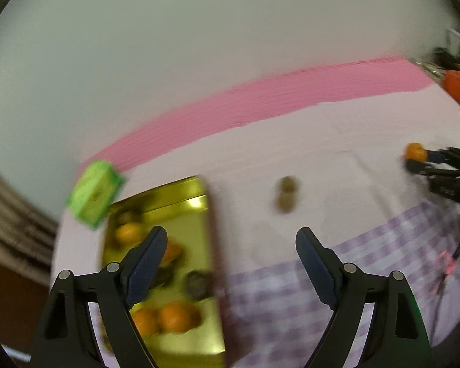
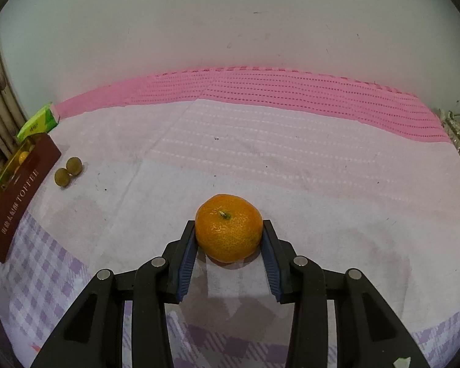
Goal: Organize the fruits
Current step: 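Grasp the two small kiwis with the left gripper while the right gripper holds the tangerine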
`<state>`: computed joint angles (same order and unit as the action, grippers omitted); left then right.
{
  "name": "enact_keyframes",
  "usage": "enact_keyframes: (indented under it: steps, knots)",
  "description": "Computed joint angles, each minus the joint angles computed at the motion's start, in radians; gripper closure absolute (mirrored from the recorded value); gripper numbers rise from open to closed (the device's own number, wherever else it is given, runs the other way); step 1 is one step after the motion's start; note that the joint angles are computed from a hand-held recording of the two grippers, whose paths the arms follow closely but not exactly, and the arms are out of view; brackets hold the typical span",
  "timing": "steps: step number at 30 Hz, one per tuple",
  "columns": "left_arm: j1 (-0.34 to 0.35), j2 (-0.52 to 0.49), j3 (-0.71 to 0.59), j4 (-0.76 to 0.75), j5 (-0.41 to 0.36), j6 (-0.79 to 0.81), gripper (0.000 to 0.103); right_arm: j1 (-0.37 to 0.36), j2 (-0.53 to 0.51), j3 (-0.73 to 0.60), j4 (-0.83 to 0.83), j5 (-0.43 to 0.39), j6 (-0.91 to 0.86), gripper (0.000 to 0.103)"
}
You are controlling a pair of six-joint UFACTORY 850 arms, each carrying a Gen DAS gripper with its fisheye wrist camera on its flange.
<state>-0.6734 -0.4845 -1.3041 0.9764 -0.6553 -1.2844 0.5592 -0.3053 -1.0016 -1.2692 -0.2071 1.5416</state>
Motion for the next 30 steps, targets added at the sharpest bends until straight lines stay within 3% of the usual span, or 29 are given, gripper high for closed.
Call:
enact_keyframes:
  steps: [3, 10, 18, 20, 22, 23, 26, 30]
  knots:
    - [0.025, -0.083, -0.107, -0.129, 0.050, 0.172, 0.017, -0.011, 0.006, 0.008, -0.029, 0.035, 0.043, 0.066]
    - [0.077, -0.221, -0.280, -0.353, 0.066, 0.455, 0.017, -0.031, 0.016, 0.021, -0.104, 0.090, 0.135, 0.065]
    - [0.084, -0.308, -0.354, -0.387, 0.037, 0.512, 0.018, -0.041, 0.020, 0.025, -0.137, 0.113, 0.171, 0.064]
    - [0.087, -0.309, -0.346, -0.400, 0.045, 0.518, 0.025, -0.041, 0.019, 0.025, -0.135, 0.114, 0.170, 0.063]
    - [0.094, -0.320, -0.349, -0.468, 0.052, 0.552, 0.066, -0.041, 0.019, 0.025, -0.133, 0.113, 0.168, 0.063]
    - [0.098, -0.306, -0.327, -0.482, 0.091, 0.536, 0.074, -0.041, 0.019, 0.024, -0.124, 0.112, 0.159, 0.063]
    - [0.083, -0.302, -0.319, -0.429, 0.066, 0.450, 0.077, -0.041, 0.020, 0.025, -0.117, 0.108, 0.149, 0.063]
    - [0.068, -0.256, -0.268, -0.425, 0.090, 0.355, 0.077, -0.037, 0.015, 0.019, -0.093, 0.099, 0.124, 0.063]
